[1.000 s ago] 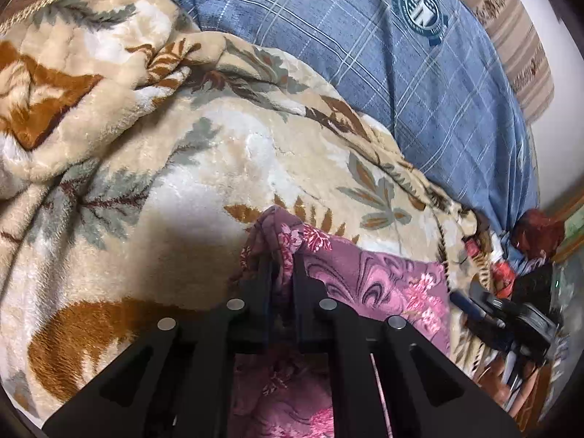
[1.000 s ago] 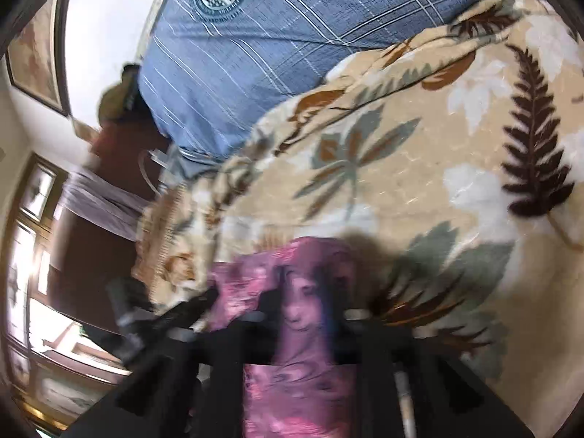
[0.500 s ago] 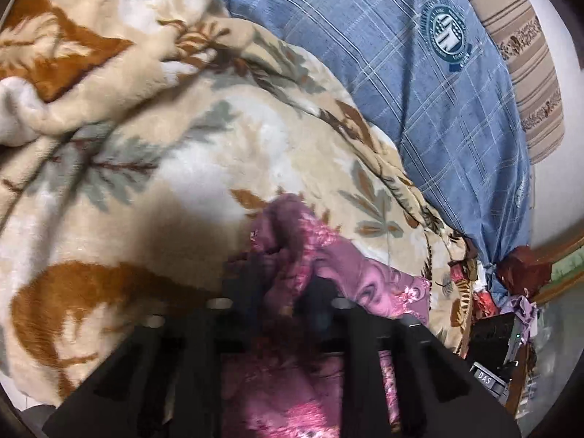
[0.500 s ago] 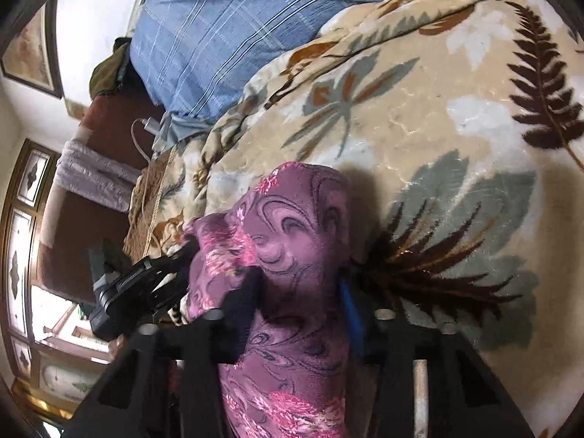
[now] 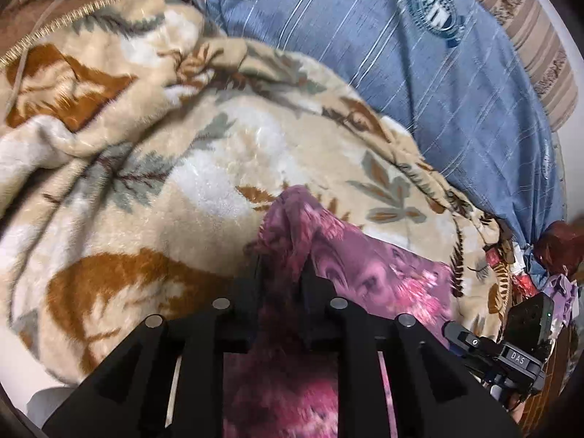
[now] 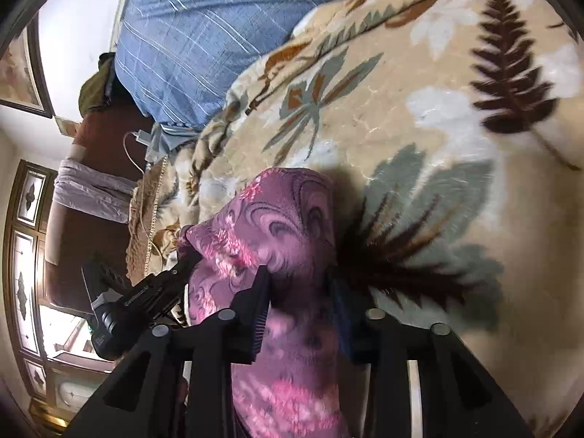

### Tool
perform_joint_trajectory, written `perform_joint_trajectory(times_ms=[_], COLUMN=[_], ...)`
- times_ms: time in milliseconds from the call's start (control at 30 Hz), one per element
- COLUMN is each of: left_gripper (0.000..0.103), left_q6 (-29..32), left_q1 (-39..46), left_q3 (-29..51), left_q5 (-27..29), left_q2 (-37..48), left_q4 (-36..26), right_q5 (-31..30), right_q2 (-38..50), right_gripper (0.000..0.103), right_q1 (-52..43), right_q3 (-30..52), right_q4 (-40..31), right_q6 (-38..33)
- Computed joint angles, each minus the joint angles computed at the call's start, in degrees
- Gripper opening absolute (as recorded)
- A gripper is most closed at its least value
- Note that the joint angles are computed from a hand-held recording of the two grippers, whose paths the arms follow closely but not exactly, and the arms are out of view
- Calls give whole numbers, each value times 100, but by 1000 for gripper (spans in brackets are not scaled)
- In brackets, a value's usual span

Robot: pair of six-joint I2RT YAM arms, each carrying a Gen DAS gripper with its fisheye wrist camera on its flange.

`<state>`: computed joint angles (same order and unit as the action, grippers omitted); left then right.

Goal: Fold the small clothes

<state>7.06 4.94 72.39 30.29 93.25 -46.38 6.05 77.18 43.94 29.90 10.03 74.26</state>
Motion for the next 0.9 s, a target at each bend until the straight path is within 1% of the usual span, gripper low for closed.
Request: perform_joint_trajectory(times_ms=[33,67,100,167,233,300,367,400,533,633,667,733,800,900], left_gripper=[35,55,61,63,63,63,63,63,63,65,65,65,65,65], left_q6=[161,287,315,497,595,471,370,384,541,494,478,467,656,784], left_q1=[97,201,220,199,112,141,371,441,518,525,548,622,715,696], left_q3=[-27,-131,-193,-436,-528,-596,-706,-744,-861,-935,-965,-871,-814,-693], left_q5=[159,329,366,238,151,75,451,528,593,682,710,840,962,864], left_q2=[-154,-335,-416,-587,-434,-239,-171,-208,-301,-208,-199,-165,-274,-309], left_q4=[-157,-231,-220,-171,-151,-180,-191,-230,-294,-293,-308,-568,-799,-932], right_q5=[179,332,498,576,577,486,516,526,457,465,505,754,945,1260], right_q2=[-262,-533,-738,-810,-600,-336,-175,-148,80,148,56,-338,-715,-1105], right_gripper=[46,62,67,68,68,68,68,68,68,68,68,68,68,68], right_q1=[171,354,547,782,931,965,1057,1082,1112,1155,1192,1273,1344,1463], right_q3=[-146,-332,-499,-650,-641,-588,-594,-623,-534,-361,-301,-261,-365,-466], right_q4=[32,114,204,382,505,549,682,754,884,743,524,8,-198,-392], right_q6=[-27,0,78,126,231,343,443,473,497,426,370,362,418,425])
